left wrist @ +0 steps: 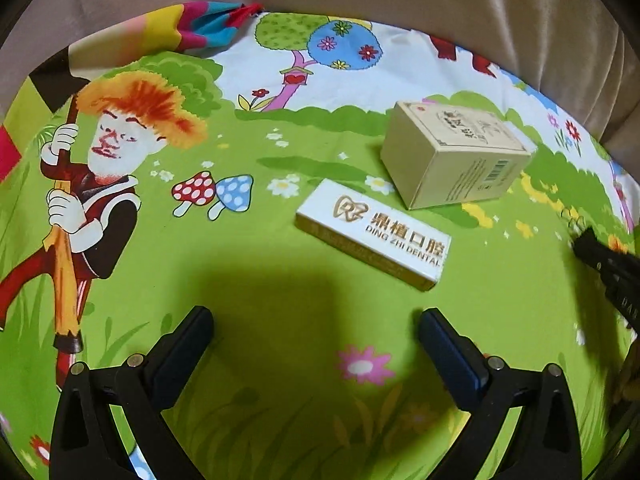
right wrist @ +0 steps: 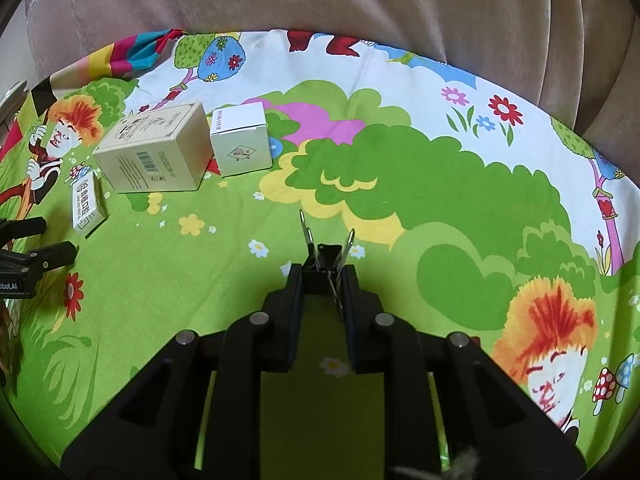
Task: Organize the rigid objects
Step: 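Grasp the white DING ZHI DENTAL box with left gripper while right holds the clip, then lift the dental box and binder clip up off the mat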
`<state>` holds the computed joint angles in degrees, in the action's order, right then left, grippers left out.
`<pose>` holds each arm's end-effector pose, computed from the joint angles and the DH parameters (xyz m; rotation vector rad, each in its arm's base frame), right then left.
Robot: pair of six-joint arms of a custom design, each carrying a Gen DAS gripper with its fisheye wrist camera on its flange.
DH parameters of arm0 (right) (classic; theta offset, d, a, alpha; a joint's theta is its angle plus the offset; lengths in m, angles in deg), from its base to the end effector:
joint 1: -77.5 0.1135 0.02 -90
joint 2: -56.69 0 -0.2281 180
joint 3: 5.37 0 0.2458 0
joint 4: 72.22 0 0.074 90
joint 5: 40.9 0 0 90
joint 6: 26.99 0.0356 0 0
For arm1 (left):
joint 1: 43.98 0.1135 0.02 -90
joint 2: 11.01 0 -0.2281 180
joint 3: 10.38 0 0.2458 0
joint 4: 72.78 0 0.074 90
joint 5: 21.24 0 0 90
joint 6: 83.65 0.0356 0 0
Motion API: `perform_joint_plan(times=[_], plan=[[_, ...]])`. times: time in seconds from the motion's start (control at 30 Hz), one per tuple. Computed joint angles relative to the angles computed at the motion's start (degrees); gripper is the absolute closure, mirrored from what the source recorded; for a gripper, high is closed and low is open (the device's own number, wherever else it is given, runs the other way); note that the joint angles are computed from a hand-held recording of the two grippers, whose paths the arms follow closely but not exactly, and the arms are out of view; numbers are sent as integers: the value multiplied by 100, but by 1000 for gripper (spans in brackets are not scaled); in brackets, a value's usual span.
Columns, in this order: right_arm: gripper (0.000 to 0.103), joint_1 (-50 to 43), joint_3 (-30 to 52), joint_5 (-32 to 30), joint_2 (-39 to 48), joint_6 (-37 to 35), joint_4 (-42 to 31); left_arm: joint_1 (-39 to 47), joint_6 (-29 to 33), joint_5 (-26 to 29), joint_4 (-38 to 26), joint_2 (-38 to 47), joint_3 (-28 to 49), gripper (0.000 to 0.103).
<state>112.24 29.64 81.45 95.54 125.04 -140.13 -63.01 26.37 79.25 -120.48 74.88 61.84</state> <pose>0.1096 0.0528 0.1413 0.7054 2.4103 -0.1820 0.2765 -0.1022 0.1872 0.9375 2.4593 -0.2357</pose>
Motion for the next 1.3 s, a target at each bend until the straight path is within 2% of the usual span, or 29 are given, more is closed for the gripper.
perform_joint_plan(times=[0.13,0.27,0.33,0.43,0.47,0.5,0.53,0.57,0.6,0.67,0.73,0.8,0.87,0.9,0.93,0.97,1.0,1.1,1.2,1.3], plan=[[81,33,8,13,15,32,-12,-329,-755,222,10,407,441,0],[81,-16,-12,-10,-40,-46,11,-1015,-1914,-810,-111,1135,1234,0],[81,-10,-12,-11,-47,-38,9,-1213,-2026,-1366,158,1425,1383,0],[81,-60,-40,-41,-126,-89,21,-972,-2015,-1350,669,1236,994,1],[81,-52,-42,-38,-126,-75,25,-877,-1872,-1226,784,1041,770,6],[81,-58,-47,-42,-135,-81,30,-707,-1626,-1069,972,698,411,27],[81,-26,-46,-23,-117,-52,33,-572,-1466,-927,1026,492,227,54],[81,-28,-54,-25,-130,-55,34,-363,-1185,-674,1027,275,45,65],[81,-39,-67,-34,-160,-59,36,-228,-971,-504,1009,189,-33,71],[81,-18,-79,-34,-193,-21,28,102,-476,7,925,95,-116,71],[81,38,-58,-8,-145,52,7,210,-244,152,972,137,-113,71],[81,38,-54,-3,-135,46,6,171,-265,152,987,142,-97,69],[81,74,-41,18,-94,89,2,125,-282,209,993,207,-48,56],[81,74,-41,18,-94,89,2,75,-256,210,971,218,-47,43],[81,74,-41,18,-94,89,2,-43,-203,55,998,219,-68,41],[81,58,-47,13,-111,67,4,-125,-183,-95,1089,157,-152,42],[81,54,-52,13,-121,55,8,-141,-171,-105,1124,116,-204,48],[81,108,-41,37,-80,115,6,-220,51,-87,1264,-170,-505,71],[81,150,-28,68,-36,158,-10,-484,233,-547,1523,-577,-939,71],[81,159,-4,97,57,149,5,-306,230,-214,1217,-929,-1140,71]])
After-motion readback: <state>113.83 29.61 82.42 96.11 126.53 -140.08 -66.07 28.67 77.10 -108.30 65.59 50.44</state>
